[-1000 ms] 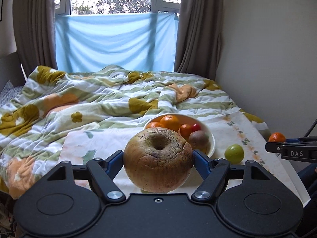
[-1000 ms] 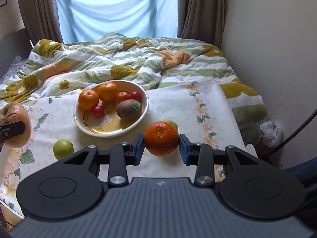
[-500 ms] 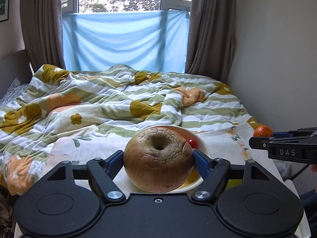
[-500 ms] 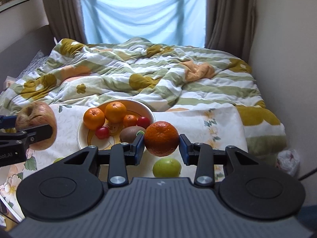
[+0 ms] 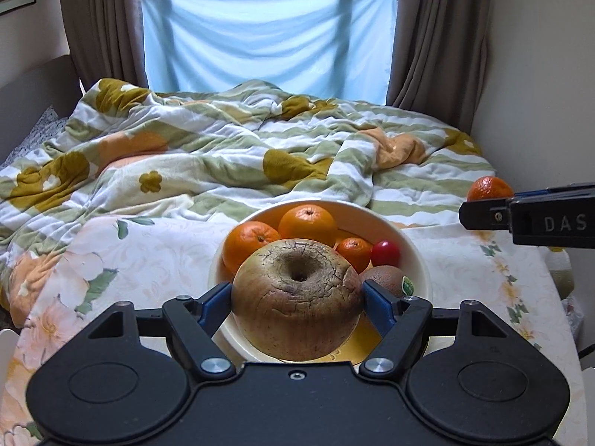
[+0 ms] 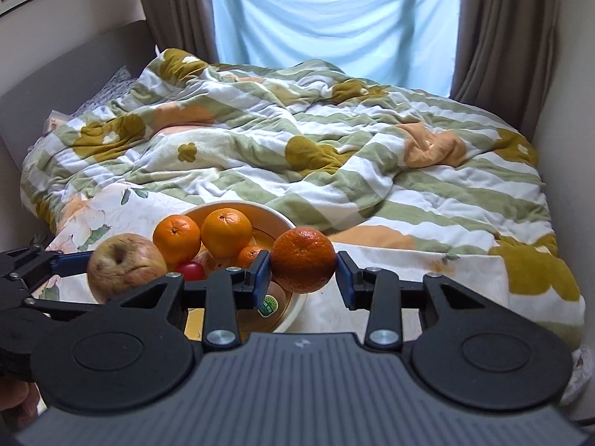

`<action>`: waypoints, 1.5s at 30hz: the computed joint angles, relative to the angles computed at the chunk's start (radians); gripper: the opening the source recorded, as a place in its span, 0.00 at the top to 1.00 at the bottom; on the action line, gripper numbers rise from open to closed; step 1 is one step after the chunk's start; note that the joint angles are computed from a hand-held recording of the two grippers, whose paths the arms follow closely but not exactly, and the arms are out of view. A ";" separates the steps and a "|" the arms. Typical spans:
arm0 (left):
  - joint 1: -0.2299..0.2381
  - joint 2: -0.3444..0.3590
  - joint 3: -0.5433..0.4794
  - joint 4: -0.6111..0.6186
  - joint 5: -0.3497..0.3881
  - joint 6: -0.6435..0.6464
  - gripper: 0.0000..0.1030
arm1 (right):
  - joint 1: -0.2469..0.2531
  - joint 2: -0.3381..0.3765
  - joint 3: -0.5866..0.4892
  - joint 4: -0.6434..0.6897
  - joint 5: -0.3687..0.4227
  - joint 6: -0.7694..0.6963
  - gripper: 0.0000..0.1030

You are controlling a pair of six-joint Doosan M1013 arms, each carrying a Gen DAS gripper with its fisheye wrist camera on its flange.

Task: Organize fruits
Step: 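Carry the brown apple with the left tool while the right tool carries the mandarin to the bowl, then open the left tool to drop the apple in the bowl while the right tool releases the mandarin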

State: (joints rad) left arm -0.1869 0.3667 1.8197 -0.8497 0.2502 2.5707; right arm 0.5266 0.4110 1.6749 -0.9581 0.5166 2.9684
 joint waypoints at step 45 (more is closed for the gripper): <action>0.068 -0.029 -0.008 0.372 0.014 -0.371 0.00 | -0.032 0.162 -0.192 0.497 -0.060 -0.535 0.48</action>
